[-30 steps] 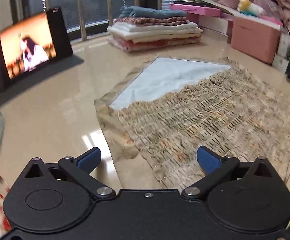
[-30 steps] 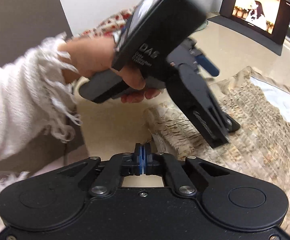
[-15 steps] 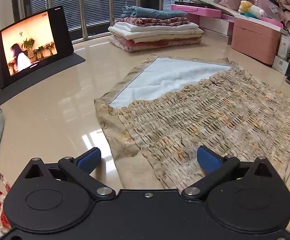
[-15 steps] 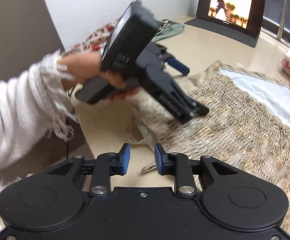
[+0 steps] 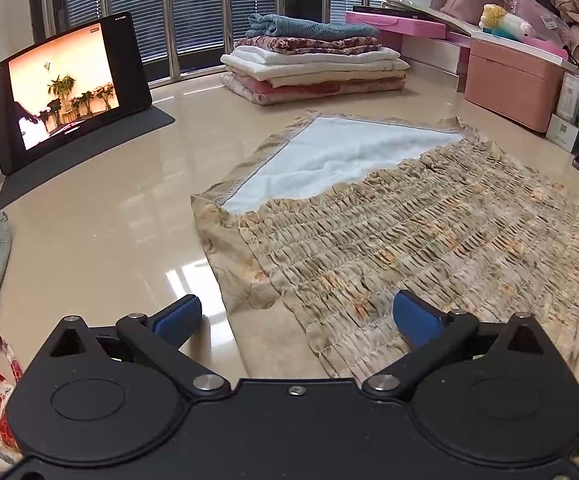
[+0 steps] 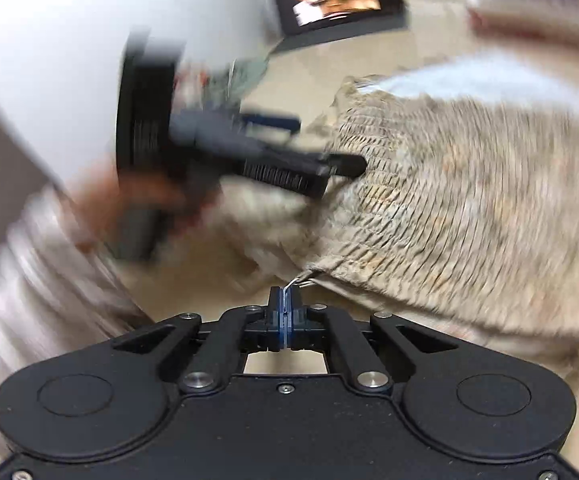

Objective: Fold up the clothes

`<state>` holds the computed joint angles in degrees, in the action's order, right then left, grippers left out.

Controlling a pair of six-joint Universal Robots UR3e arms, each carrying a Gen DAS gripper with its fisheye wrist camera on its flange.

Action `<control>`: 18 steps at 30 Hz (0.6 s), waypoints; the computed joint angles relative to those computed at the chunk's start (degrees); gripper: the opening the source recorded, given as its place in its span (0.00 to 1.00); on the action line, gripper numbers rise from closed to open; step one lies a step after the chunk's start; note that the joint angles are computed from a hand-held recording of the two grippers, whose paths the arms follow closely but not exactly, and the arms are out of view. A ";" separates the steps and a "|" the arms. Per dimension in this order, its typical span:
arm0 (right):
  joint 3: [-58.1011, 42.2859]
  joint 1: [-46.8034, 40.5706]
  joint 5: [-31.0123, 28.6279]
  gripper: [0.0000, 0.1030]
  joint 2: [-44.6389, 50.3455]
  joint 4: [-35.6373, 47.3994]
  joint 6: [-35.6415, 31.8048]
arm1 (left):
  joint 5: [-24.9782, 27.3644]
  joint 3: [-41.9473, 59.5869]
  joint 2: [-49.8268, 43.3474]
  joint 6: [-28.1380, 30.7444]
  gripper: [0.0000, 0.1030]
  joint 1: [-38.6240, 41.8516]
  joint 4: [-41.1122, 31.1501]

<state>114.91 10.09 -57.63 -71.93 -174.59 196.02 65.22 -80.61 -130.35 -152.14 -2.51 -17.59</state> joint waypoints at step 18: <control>4.18 -7.85 10.30 0.02 6.21 -21.20 18.58 | -15.89 -45.80 38.27 3.01 0.74 15.58 5.93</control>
<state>119.10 2.24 -47.33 -65.72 -195.79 214.60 49.33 -126.41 -92.08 -149.13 13.07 -11.66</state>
